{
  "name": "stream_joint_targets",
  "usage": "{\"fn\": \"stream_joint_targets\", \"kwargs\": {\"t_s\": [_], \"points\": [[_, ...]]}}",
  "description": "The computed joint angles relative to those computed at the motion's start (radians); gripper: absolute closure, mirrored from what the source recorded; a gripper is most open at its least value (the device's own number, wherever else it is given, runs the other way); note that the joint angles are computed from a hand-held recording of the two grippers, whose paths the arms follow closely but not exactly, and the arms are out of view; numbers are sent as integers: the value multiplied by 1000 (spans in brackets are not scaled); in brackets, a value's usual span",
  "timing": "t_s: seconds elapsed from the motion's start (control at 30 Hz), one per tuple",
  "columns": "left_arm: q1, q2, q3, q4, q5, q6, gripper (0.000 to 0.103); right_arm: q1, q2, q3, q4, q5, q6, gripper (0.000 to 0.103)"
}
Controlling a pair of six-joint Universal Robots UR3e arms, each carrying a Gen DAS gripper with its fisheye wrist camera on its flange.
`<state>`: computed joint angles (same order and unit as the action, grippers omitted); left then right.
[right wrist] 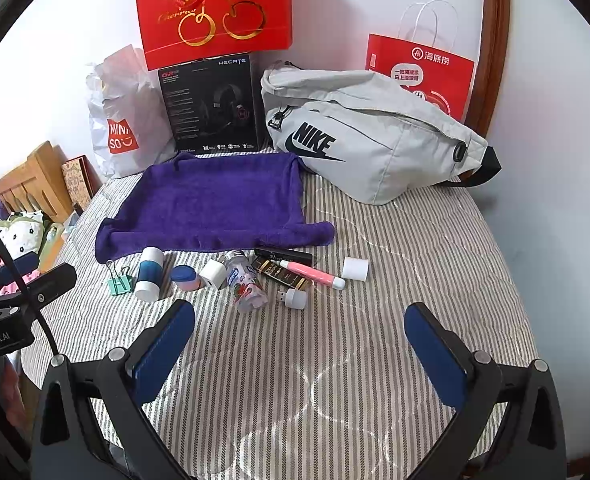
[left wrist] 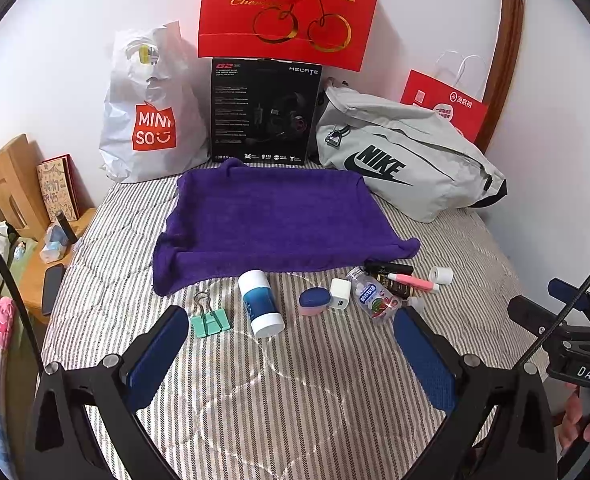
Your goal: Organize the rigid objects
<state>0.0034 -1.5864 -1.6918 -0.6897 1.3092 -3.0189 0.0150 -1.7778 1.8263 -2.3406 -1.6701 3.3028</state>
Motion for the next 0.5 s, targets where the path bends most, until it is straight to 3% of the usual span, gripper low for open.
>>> {"fn": "stream_joint_targets", "kwargs": {"t_s": [0.5], "points": [[2, 1, -2, -5, -1, 7, 0, 0, -6, 6, 2, -1, -2, 0]]}}
